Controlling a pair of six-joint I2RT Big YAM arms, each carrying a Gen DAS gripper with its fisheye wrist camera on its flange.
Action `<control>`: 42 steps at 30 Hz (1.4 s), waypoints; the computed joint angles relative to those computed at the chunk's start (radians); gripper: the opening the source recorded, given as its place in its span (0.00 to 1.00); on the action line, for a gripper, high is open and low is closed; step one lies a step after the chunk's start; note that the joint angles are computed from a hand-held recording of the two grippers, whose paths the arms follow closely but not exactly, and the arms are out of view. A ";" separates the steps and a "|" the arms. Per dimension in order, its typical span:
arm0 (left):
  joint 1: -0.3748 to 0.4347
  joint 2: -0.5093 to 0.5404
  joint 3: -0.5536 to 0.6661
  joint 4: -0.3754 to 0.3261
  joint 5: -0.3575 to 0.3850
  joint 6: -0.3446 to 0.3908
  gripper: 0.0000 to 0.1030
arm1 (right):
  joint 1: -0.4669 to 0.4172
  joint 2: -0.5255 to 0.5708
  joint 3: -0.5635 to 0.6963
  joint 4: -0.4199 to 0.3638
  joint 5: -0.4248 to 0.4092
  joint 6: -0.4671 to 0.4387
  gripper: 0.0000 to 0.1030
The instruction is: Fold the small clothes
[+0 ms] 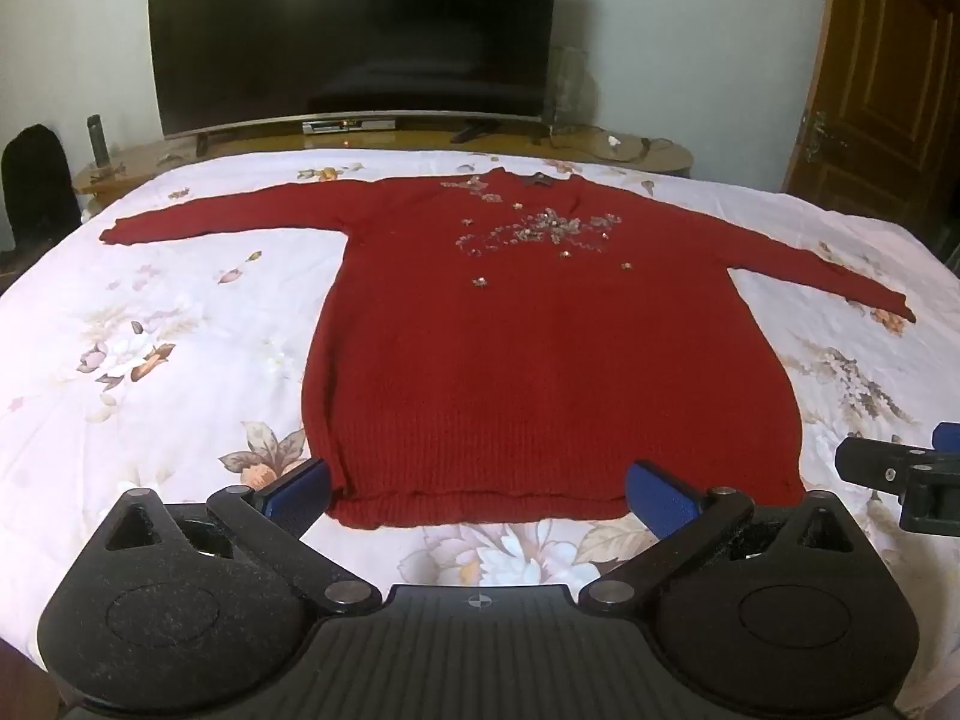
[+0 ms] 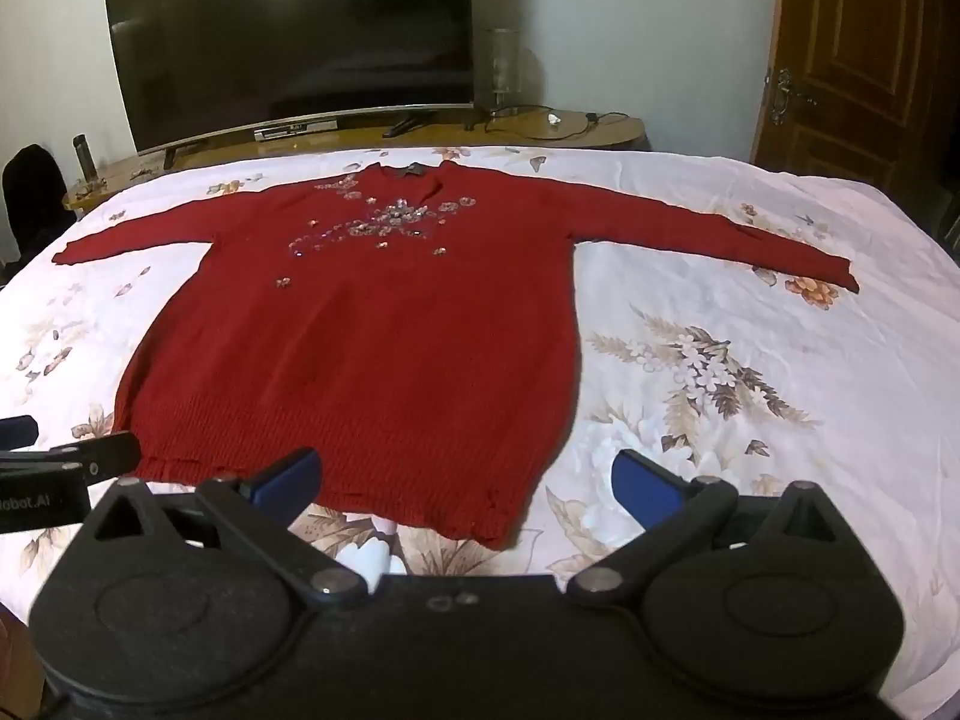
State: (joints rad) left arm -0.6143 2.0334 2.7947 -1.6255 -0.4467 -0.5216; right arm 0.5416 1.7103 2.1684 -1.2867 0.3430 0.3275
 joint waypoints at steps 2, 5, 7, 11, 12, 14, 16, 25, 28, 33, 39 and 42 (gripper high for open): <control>0.001 0.015 0.030 -0.015 0.002 0.003 1.00 | -0.001 0.004 0.008 -0.005 -0.001 0.000 1.00; 0.000 0.001 -0.003 0.004 0.001 0.005 1.00 | 0.000 0.004 0.006 -0.003 0.003 0.000 1.00; -0.001 0.002 -0.004 0.005 0.003 0.005 1.00 | 0.001 0.004 0.005 -0.002 0.002 -0.001 1.00; -0.003 -0.021 -0.053 0.033 0.004 0.002 1.00 | 0.001 0.005 0.007 -0.002 0.003 0.002 1.00; -0.003 -0.023 -0.057 0.036 0.005 0.003 1.00 | 0.001 0.007 0.009 -0.002 0.001 0.005 1.00; -0.002 -0.025 -0.060 0.039 0.004 0.006 1.00 | 0.001 0.012 0.015 -0.004 0.002 0.002 1.00; -0.001 -0.030 -0.070 0.045 0.002 0.007 1.00 | 0.002 0.014 0.017 -0.003 0.003 -0.002 1.00; 0.007 -0.044 -0.093 0.055 0.012 0.014 1.00 | 0.003 0.022 0.029 -0.010 0.008 0.007 1.00; 0.009 -0.037 -0.080 0.049 0.014 0.018 1.00 | 0.004 0.023 0.030 -0.013 0.009 0.006 1.00; 0.009 -0.035 -0.076 0.047 0.014 0.018 1.00 | 0.005 0.026 0.033 -0.014 0.012 0.011 1.00; 0.011 -0.033 -0.075 0.048 0.016 0.021 1.00 | 0.004 0.025 0.030 -0.011 0.011 0.009 1.00; 0.012 -0.032 -0.072 0.047 0.015 0.020 1.00 | 0.005 0.025 0.031 -0.012 0.012 0.010 1.00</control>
